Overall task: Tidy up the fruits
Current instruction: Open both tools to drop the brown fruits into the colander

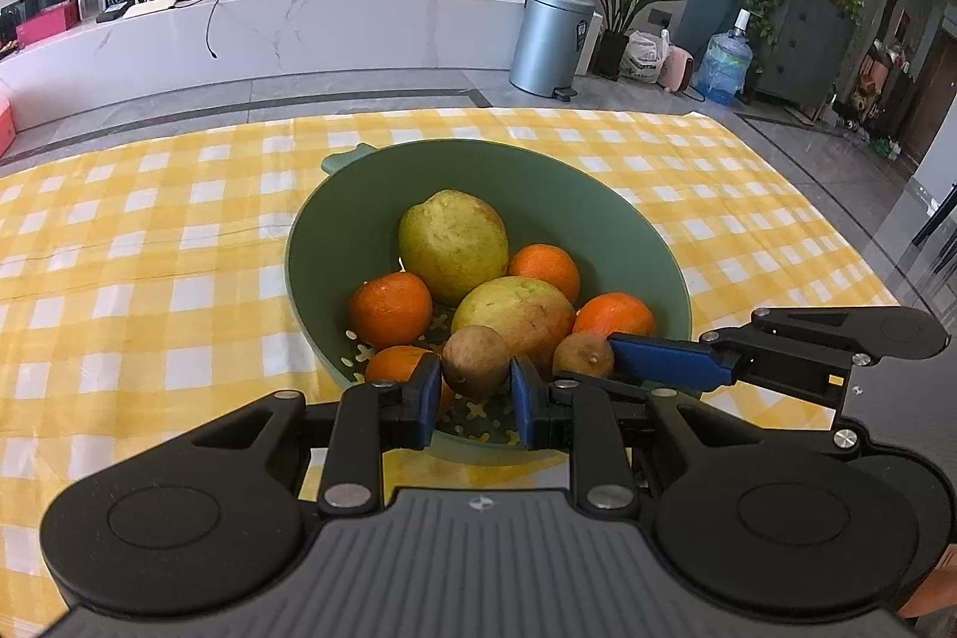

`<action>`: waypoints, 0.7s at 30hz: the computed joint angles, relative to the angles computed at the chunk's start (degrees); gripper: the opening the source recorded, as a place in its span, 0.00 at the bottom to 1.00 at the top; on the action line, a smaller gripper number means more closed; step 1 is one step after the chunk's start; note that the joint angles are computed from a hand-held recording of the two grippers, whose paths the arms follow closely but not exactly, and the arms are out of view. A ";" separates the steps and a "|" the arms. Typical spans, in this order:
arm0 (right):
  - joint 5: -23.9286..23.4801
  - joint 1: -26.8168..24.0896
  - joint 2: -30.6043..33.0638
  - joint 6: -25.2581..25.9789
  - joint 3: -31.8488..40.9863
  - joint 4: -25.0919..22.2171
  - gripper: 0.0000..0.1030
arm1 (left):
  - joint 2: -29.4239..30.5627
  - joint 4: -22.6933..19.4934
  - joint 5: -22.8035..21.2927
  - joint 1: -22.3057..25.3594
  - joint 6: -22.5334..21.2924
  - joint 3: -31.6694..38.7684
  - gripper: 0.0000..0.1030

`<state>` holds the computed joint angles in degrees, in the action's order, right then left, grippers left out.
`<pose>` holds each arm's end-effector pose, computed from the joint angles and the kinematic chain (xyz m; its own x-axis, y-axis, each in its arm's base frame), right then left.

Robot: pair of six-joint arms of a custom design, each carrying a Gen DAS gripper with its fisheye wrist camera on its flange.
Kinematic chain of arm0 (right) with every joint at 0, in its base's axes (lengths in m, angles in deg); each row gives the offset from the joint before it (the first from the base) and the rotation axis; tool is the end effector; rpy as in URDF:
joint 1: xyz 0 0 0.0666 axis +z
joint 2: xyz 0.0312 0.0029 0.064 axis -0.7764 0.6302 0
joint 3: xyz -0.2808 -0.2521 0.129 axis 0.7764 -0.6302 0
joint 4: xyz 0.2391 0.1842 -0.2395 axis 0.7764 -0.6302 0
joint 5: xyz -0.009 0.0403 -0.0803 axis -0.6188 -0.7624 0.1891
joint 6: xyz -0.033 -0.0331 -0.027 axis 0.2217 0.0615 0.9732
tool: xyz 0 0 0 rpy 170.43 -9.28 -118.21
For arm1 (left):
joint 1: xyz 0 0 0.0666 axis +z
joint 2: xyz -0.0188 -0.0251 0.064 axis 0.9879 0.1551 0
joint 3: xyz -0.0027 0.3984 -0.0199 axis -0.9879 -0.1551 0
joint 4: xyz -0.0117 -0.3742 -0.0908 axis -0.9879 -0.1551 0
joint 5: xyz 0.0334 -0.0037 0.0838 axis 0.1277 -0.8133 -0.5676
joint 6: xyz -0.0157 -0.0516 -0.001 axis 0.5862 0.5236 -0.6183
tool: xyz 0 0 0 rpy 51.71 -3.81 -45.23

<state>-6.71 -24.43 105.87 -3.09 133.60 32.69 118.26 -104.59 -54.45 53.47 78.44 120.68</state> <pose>0.6242 0.3207 0.3079 -0.4950 -0.3922 -0.7753 -0.6738 0.7366 0.0575 0.5676 -0.2883 0.3325 -0.7173 -0.1298 -0.6846 -0.0182 0.9856 -0.1678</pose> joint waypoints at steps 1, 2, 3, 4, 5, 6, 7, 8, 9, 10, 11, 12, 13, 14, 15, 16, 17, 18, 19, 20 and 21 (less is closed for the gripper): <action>-0.01 0.00 -0.03 -0.02 -0.12 0.23 0.22 | 0.00 0.02 -0.13 -0.01 0.00 -0.01 0.29; 0.04 0.03 -0.13 -0.01 -0.35 0.48 0.22 | -0.03 0.07 -0.23 -0.02 0.02 -0.07 0.32; 0.12 0.06 -0.18 -0.01 -0.47 0.65 0.22 | -0.08 0.26 -0.15 0.03 0.04 -0.14 0.34; 0.17 0.07 -0.17 -0.07 -0.46 0.65 0.23 | -0.19 0.57 0.01 0.06 0.14 -0.34 0.35; 0.15 0.06 -0.17 -0.22 -0.45 0.63 0.23 | -0.34 0.92 -0.03 0.05 0.17 -0.58 0.39; 0.20 0.10 -0.14 -0.56 -0.37 0.53 0.23 | -0.48 1.26 -0.34 -0.03 0.12 -0.79 0.43; 0.26 0.07 -0.11 -1.00 -0.34 0.55 0.25 | -0.63 1.56 -0.77 -0.14 -0.02 -0.97 0.44; 0.36 -0.02 -0.15 -1.34 -0.42 0.72 0.29 | -0.69 1.61 -1.16 -0.22 -0.05 -0.99 0.46; 0.33 -0.08 -0.31 -1.67 -0.73 1.16 0.30 | -0.85 1.71 -1.42 -0.28 0.00 -1.13 0.46; 0.16 -0.14 -0.48 -1.92 -1.03 1.57 0.30 | -1.06 2.06 -1.67 -0.35 0.05 -1.36 0.46; 0.09 -0.16 -0.72 -2.13 -1.39 2.05 0.31 | -1.27 2.38 -1.98 -0.42 0.21 -1.58 0.46; 0.25 -0.14 -1.05 -2.30 -1.89 2.73 0.31 | -1.51 2.53 -2.27 -0.49 0.45 -1.75 0.46; 0.45 -0.14 -1.44 -2.39 -2.47 3.40 0.33 | -1.76 2.89 -2.32 -0.53 0.51 -1.98 0.47; 0.64 -0.13 -1.78 -2.51 -2.92 4.08 0.35 | -2.05 3.32 -2.22 -0.54 0.43 -2.26 0.50; 0.83 -0.09 -2.10 -2.61 -3.37 4.68 0.37 | -2.32 3.69 -2.34 -0.61 0.35 -2.51 0.53; 1.17 -0.04 -2.48 -2.75 -3.88 5.36 0.39 | -2.59 4.14 -2.67 -0.72 0.30 -2.80 0.56; 1.47 -0.02 -2.86 -2.90 -4.45 6.13 0.40 | -2.76 4.42 -2.94 -0.79 0.30 -2.96 0.58; 1.78 -0.01 -3.28 -3.04 -5.08 6.83 0.41 | -2.88 4.55 -3.07 -0.83 0.31 -3.03 0.59; 2.03 -0.02 -3.55 -3.20 -5.51 7.33 0.44 | -3.03 4.81 -3.08 -0.84 0.35 -3.18 0.60; 2.21 -0.08 -3.80 -3.38 -5.92 7.79 0.47 | -3.16 5.03 -2.99 -0.84 0.51 -3.34 0.62; 2.34 -0.12 -4.13 -3.59 -6.40 8.15 0.48 | -3.36 5.28 -2.91 -0.85 0.75 -3.60 0.65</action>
